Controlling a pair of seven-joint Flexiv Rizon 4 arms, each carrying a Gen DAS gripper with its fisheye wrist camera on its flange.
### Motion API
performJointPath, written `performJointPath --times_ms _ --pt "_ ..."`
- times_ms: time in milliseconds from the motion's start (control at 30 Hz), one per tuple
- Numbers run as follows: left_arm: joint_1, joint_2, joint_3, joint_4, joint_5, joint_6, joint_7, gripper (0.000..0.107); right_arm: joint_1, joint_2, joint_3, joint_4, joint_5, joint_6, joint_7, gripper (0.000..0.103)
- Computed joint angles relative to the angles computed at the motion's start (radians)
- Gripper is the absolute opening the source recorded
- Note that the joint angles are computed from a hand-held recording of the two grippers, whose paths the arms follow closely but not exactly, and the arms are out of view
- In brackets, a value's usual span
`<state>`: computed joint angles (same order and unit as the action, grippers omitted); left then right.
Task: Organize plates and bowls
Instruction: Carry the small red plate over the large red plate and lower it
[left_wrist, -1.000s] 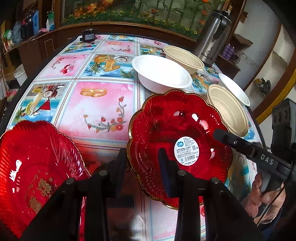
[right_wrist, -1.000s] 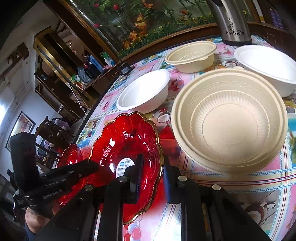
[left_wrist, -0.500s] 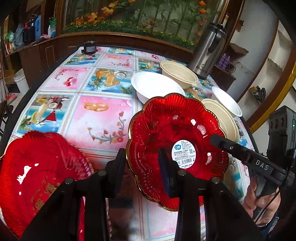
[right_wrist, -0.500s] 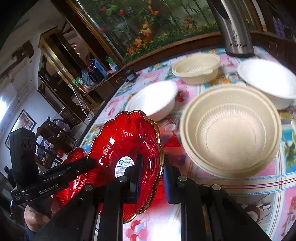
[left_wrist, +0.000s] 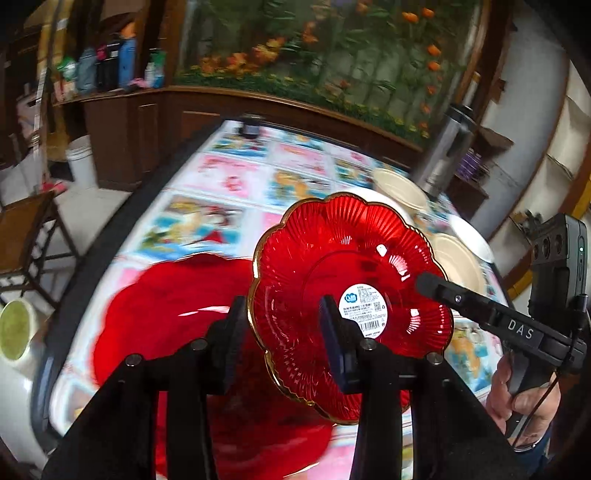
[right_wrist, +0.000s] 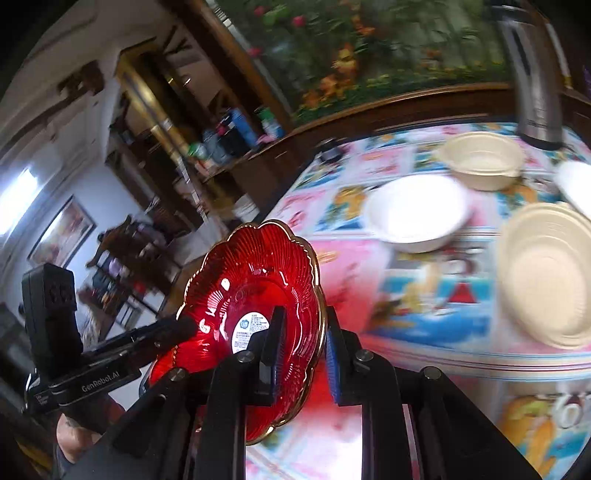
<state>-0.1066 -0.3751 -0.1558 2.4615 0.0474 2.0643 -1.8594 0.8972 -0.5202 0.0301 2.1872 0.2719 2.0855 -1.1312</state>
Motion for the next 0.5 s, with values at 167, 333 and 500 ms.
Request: performJointPath --times_ms 167,333,500 --pt "0.120 -0.010 -0.004 0.069 0.072 0.060 -0.061 0.036 0.050 -0.059 -0.019 -0.105 -0.072 -0.117 0.016 0.019" --pt "0.160 -0.058 0.003 0.077 0.099 0.081 -0.073 0.036 0.130 -0.107 -0.094 -0.162 -0.135 -0.215 0.068 0.019" --pt "0.183 -0.105 -0.010 0.062 0.123 0.090 -0.072 0.036 0.212 -0.130 -0.194 -0.153 -0.178 -0.243 0.121 0.019"
